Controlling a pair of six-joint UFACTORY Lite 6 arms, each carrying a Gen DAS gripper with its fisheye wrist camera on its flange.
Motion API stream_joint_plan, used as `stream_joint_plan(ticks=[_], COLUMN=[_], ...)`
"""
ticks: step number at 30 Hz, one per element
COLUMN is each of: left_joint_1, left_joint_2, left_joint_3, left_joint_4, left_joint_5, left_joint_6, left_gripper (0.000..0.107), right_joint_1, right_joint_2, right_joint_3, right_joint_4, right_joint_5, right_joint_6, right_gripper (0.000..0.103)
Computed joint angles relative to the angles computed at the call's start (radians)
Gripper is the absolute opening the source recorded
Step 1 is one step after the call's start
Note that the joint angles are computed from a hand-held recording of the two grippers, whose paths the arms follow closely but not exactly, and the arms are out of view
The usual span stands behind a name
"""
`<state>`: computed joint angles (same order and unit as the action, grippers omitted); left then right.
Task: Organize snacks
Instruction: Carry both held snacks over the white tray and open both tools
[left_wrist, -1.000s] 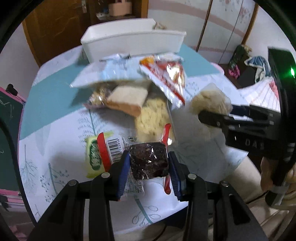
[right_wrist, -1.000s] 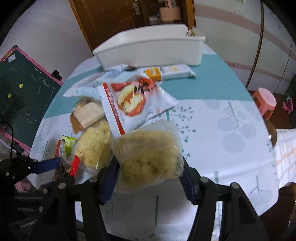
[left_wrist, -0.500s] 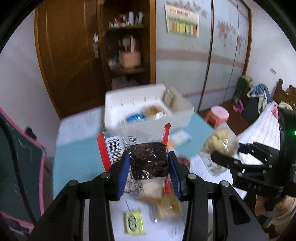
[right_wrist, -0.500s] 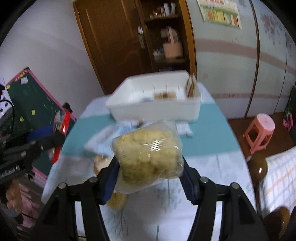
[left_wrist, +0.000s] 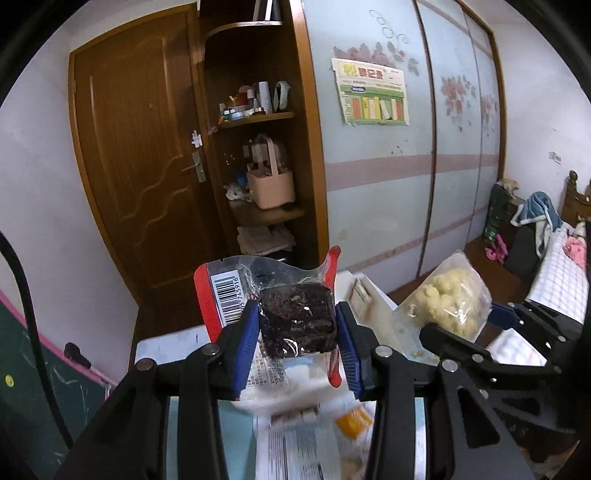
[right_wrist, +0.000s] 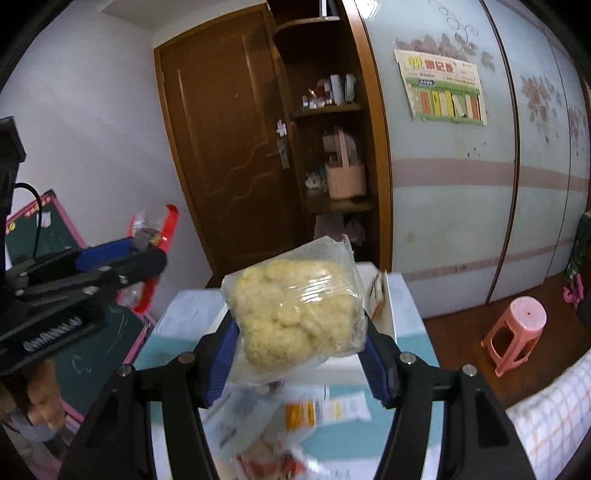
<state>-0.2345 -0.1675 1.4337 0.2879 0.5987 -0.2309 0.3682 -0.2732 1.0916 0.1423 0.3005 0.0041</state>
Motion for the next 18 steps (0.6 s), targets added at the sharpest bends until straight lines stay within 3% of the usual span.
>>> stream_joint_plan(ticks=[12,18], left_joint_1=[0.084,0.103], left_joint_2=[0.654,0.888], left_joint_3=[0.578,0.738], left_joint_4=[-0.046,-0.027], left_joint_5=[0.057,0.097], left_joint_6=[0.018,0.008], left_gripper=[0.039,0.041], right_joint_1=[-0.053,-0.033], right_joint_2=[0.487,0.667], right_joint_3=[0.469,0.542], right_joint_4=[-0.051,-0.130], right_joint_5=[0.043,0.076], right_joint_6=[0.059,0.108], right_gripper=[0.062,0.063])
